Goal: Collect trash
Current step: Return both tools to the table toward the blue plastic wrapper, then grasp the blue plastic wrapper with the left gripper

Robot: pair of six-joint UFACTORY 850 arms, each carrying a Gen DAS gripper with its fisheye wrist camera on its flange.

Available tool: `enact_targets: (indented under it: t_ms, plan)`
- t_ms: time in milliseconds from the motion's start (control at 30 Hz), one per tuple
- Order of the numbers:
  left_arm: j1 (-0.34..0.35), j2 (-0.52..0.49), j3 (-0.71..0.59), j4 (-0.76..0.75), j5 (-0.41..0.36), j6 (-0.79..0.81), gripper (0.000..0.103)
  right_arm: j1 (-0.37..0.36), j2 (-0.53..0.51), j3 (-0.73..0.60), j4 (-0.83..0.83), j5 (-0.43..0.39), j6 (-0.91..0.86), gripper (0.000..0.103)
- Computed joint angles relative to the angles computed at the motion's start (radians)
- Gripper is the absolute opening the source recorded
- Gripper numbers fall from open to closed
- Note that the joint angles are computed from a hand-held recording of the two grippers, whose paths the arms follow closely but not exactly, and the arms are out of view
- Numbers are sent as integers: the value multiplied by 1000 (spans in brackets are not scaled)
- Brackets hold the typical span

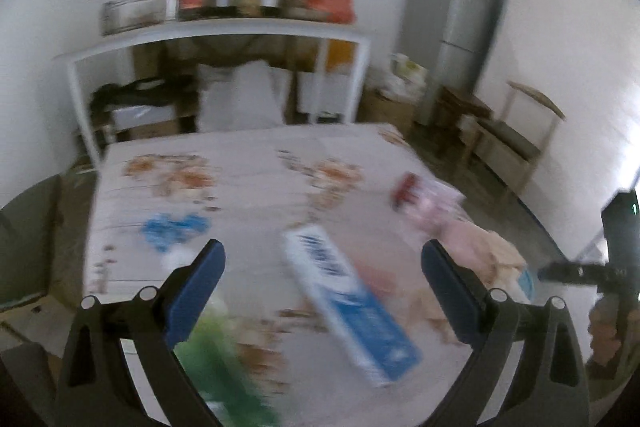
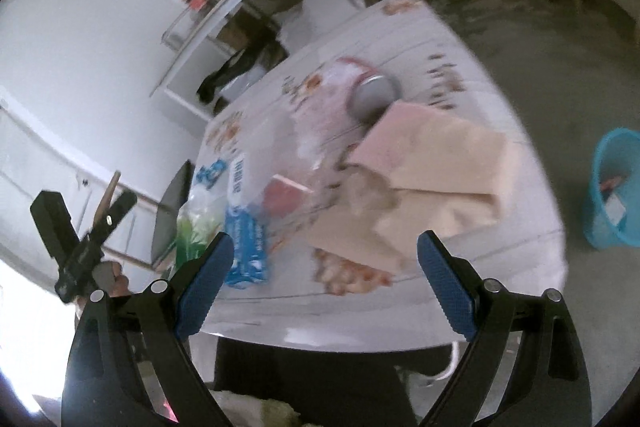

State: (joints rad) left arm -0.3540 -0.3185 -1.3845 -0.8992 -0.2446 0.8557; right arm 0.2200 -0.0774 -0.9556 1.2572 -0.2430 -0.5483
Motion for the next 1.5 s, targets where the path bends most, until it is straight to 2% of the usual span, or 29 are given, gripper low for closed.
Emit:
enact_targets:
  t_ms: [100, 167, 233, 333, 433, 600, 667, 733, 867, 933, 1100, 1200, 1267, 1400, 1500]
  plan:
    - [69, -23, -30, -30, -13, -1, 96, 22, -55, -60, -87, -6, 81, 89]
    - [107, -62, -77, 40, -50, -87, 96, 36, -85, -94, -101, -12, 100, 89]
    - [160, -151, -185, 102, -178, -171, 96, 50, -112, -129, -118, -14, 124, 89]
    - [204, -278, -342, 206, -313, -309, 96, 58, -129, -156, -146, -15, 139, 89]
    - [221, -396, -495, 286, -415, -411, 96, 56, -143, -173, -145, -23, 132, 89]
    - [199, -540, -687, 409, -476, -498, 96, 58, -191, -232, -260, -33, 245, 89]
    - [187, -637, -825, 508, -542, -587, 96, 54, -206, -249, -267, -45, 255, 89]
    - [185, -715, -939, 555, -600, -654, 91, 61, -220, -265, -275, -43, 269, 89]
    - [189, -857, -1156, 598, -723, -756, 69, 63, -233, -276, -264, -50, 265, 89]
    - [189, -840, -1113, 598, -678, -755, 65, 64, -239, -279, -275, -52, 281, 89]
    - [188, -779, -1004, 592, -606, -747, 41, 63, -249, -286, -248, -54, 271, 89]
    - [189, -745, -943, 575, -569, -732, 32, 62, -249, -281, -215, -45, 256, 89]
    - [190, -726, -909, 558, -541, -720, 29, 60, -246, -275, -183, -40, 234, 86]
    - [190, -687, -839, 531, -483, -701, 23, 48, -247, -267, -106, -55, 171, 73]
    - [198, -664, -805, 485, -451, -687, 22, 40, -249, -265, -62, -61, 136, 67]
